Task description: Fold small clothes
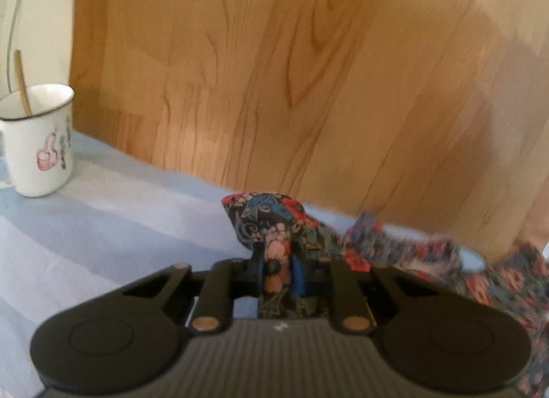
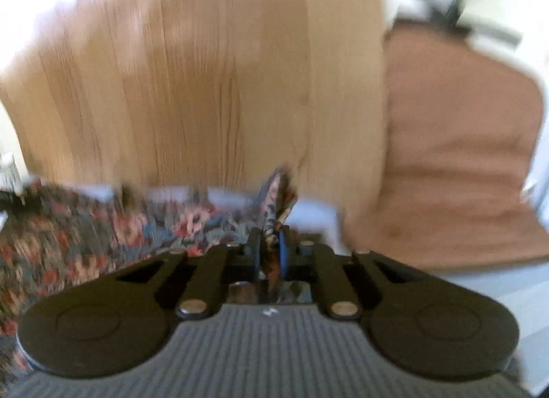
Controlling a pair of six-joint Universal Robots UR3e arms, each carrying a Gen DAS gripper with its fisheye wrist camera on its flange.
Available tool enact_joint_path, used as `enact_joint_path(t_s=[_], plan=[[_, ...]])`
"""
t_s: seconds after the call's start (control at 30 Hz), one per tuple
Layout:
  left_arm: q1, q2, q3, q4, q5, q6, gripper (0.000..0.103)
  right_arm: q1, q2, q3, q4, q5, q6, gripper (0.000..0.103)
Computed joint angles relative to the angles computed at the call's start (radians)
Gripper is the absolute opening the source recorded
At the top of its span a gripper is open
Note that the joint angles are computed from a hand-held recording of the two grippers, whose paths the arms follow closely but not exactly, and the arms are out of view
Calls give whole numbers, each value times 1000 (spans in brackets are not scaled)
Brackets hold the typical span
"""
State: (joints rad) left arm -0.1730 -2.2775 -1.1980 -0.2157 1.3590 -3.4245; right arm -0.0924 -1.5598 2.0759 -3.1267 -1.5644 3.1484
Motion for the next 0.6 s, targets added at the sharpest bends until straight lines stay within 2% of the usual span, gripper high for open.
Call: enact_joint_path(t_s=[0.07, 0.17, 0.23, 0.27, 0.33, 0.37, 0.4, 0.43, 0.53, 0.6], plan=[[12, -13, -13, 43, -23, -43, 14, -10, -98, 76, 7, -7, 21, 13], [-12, -95, 102, -65, 23, -41, 15, -25, -124, 141, 97, -7, 23, 13], [-31, -125, 121, -62, 71, -4, 23, -34, -75, 174, 107, -7, 44, 15], [-44, -128, 139, -81, 100, 8, 27, -27, -56, 220, 4, -26, 62, 25], [-68, -128, 151, -95, 164, 28, 41, -1, -39, 218, -21, -80, 81, 34], [-81, -131, 166, -113, 201, 33, 46, -18, -57, 226, -8, -61, 99, 37], [-95, -123, 170, -132, 249, 30, 58, -54, -98, 252, 8, -20, 108, 39], [-104, -113, 156, -131, 286, 24, 59, -105, -143, 281, 28, 38, 115, 41], [-97, -3, -28, -4, 270, -23, 63, -290, -397, 420, 108, 242, 104, 41], [-111, 51, -91, 33, 267, -49, 64, -322, -501, 468, 142, 264, 98, 42]])
